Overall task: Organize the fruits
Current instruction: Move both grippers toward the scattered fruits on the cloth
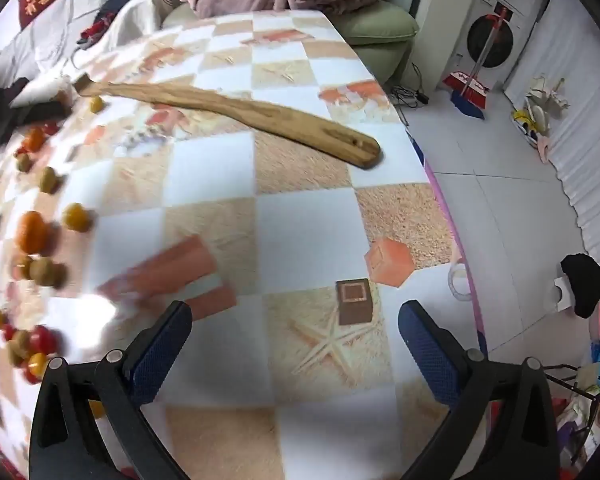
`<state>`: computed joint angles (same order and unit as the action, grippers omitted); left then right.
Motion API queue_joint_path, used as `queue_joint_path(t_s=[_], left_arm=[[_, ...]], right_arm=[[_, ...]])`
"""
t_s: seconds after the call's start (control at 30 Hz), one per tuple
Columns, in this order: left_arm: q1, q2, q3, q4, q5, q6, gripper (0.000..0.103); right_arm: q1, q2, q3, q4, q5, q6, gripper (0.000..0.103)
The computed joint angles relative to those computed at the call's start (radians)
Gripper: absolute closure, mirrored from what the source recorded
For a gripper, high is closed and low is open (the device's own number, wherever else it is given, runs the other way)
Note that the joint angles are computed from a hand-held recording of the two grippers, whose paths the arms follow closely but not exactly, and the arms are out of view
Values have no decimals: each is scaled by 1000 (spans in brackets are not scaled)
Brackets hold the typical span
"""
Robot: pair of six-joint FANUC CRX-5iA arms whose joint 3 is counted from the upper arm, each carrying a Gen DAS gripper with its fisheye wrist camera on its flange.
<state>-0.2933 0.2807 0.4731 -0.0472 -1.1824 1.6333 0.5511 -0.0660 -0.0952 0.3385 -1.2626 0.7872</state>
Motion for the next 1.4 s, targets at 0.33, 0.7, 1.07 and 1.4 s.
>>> queue_joint_path(t_s=[0.33, 0.7, 1.07, 1.4], left_arm=[[153, -172, -203, -68, -216, -30, 0], [186, -171, -233, -34, -239, -117, 0], [193, -167, -247, -18, -218, -148, 0], [186, -150, -250, -30, -212, -128, 0]], right_arm=[[80, 42, 141, -149, -129, -8, 0], [143, 108, 250, -187, -190, -45, 0], [151, 127, 273, -188, -198, -59, 0], [146, 137, 281, -196, -191, -55, 0]])
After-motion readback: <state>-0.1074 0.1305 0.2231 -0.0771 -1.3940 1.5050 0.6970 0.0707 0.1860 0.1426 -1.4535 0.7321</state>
